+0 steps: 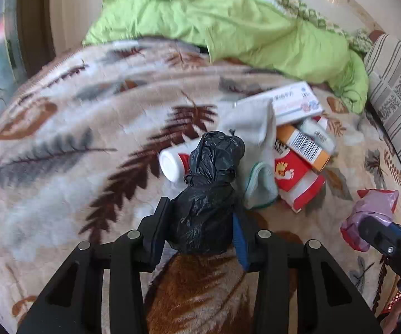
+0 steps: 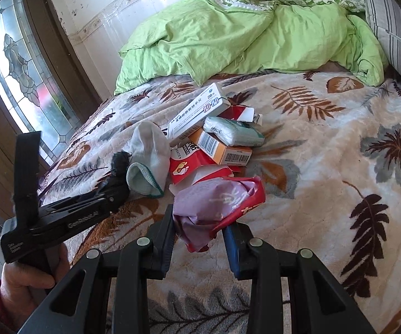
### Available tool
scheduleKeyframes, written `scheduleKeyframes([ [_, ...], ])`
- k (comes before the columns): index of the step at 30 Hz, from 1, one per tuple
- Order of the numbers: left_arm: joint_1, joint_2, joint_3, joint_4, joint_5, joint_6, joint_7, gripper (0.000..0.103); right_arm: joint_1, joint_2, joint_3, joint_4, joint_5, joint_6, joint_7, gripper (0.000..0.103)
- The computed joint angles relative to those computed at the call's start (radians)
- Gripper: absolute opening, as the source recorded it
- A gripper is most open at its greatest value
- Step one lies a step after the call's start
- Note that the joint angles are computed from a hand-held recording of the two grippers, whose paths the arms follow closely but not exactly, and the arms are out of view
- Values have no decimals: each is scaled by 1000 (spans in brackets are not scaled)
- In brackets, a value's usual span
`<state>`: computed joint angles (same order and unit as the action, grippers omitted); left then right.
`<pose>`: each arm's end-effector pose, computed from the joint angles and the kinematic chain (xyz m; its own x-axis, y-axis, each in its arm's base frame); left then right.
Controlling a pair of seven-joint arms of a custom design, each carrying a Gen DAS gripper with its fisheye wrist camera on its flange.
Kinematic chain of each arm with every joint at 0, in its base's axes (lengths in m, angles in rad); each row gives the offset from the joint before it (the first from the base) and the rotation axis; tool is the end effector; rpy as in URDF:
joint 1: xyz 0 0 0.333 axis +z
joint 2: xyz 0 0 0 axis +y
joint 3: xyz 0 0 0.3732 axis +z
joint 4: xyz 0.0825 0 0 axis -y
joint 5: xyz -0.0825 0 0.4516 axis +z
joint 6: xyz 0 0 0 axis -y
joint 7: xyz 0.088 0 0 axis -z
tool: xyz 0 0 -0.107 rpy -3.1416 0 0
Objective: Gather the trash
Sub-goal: 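Grasp the pink-and-red wrapper with the right tool while the left tool grasps the black plastic bag, then lift the pink wrapper with the right tool while the left tool lifts the black bag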
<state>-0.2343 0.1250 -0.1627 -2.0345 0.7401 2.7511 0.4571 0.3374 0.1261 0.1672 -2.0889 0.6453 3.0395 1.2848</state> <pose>0.6145 -0.2836 0.4639 0.0827 -0.9924 0.0910 -0.7468 -0.1222 -0.6537 0.6090 0.2794 0.4674 0.2830 -0.9045 -0.3192 -0.7329 0.0108 -0.6803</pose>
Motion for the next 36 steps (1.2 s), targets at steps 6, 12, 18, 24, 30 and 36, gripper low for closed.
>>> scheduleKeyframes([
  [6, -26, -60, 1, -19, 309, -47, -227, 40, 8, -8, -4, -13, -32, 25, 13, 34],
  [12, -20, -67, -28, -9, 429, -84, -285, 40, 10, -9, -7, -17, -48, 32, 27, 34],
  [18, -19, -66, -36, -8, 429, -95, -275, 40, 9, -11, -8, -19, -57, 31, 36, 34],
  [24, -20, -65, -38, -9, 433, -98, -268, 40, 13, -12, -11, -21, -77, 34, 44, 34],
  [30, -24, -60, -38, -5, 436, -104, -258, 40, 11, -12, -8, -21, -79, 34, 46, 34],
  [36, -26, -60, -38, -6, 436, -105, -259, 40, 12, -13, -10, -23, -86, 35, 53, 34],
])
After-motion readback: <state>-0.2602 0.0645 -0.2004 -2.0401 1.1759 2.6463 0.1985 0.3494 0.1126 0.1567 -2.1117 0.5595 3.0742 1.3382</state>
